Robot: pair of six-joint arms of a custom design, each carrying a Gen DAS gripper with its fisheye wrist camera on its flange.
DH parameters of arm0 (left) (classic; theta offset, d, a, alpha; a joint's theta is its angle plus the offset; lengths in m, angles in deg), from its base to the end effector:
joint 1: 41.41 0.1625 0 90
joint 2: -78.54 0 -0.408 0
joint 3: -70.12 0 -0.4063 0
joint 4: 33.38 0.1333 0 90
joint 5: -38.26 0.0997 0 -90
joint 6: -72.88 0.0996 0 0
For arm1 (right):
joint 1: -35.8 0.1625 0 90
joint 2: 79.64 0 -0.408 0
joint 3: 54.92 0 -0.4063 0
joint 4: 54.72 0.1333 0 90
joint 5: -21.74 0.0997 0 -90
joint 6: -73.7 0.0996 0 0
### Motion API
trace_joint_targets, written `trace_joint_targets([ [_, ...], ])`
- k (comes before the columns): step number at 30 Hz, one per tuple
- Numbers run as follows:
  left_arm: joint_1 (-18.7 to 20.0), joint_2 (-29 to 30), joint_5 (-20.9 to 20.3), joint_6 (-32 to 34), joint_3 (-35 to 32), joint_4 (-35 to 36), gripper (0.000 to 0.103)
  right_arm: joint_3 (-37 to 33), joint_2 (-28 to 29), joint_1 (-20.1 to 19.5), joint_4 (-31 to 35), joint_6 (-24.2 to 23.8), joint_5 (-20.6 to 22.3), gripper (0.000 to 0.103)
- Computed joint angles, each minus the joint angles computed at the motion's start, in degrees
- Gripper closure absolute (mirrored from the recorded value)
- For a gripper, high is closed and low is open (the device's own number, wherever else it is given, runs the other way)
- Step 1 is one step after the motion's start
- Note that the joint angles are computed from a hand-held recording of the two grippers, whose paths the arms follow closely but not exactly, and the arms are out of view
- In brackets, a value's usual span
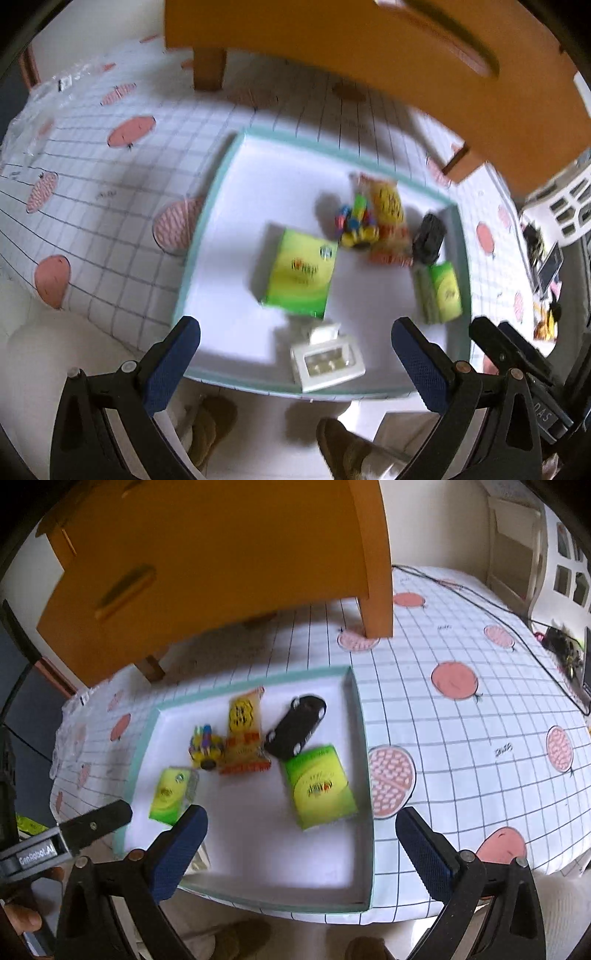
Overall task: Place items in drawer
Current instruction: 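Move both open tools back over the white tray, then grasp the green tissue pack with the right tool while the left tool grasps the white plastic holder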
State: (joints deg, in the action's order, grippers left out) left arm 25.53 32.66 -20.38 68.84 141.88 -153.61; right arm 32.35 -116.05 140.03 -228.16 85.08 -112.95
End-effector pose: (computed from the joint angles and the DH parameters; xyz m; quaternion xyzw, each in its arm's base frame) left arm -0.1256 -0.7676 0.2008 0.1488 0.9506 -0.0988 0.2540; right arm 0.2351 -0.6697 0.0836 -0.0845 -0.8902 0.3339 0.2983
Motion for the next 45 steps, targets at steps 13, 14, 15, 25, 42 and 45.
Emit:
trace_joint_targets([
  [13, 0.0, 1.1, 1.6, -2.4, 0.8, 6.2, 0.001, 0.4, 0.7, -1.5, 1.0, -0.2, 2.9, 0.005],
  [14, 0.0, 1.2, 1.6, -2.3, 0.8, 6.2, 0.001, 0.2, 0.8, -1.7, 0.7, -0.9, 3.1, 0.006],
  [15, 0.0, 1.2, 1.6, -2.2, 0.9, 6.0, 0.001, -0.1, 1.0, -1.8, 0.4, -1.6, 3.1, 0.008],
  [25, -0.2, 2.1, 2.1, -1.2, 0.4, 6.6, 0.011, -4.0, 2.8, -3.1, 1.7, -6.2, 3.5, 0.023],
  [42, -0.6, 4.6, 3.4, 0.0, -1.0, 6.7, 0.021, -5.7, 3.8, -4.5, 7.6, -3.8, 6.7, 0.038],
  [45, -0.6, 5.2, 3.7, 0.0, -1.5, 7.2, 0.021, -6.6, 4.5, -4.3, 8.2, -3.5, 5.3, 0.038],
])
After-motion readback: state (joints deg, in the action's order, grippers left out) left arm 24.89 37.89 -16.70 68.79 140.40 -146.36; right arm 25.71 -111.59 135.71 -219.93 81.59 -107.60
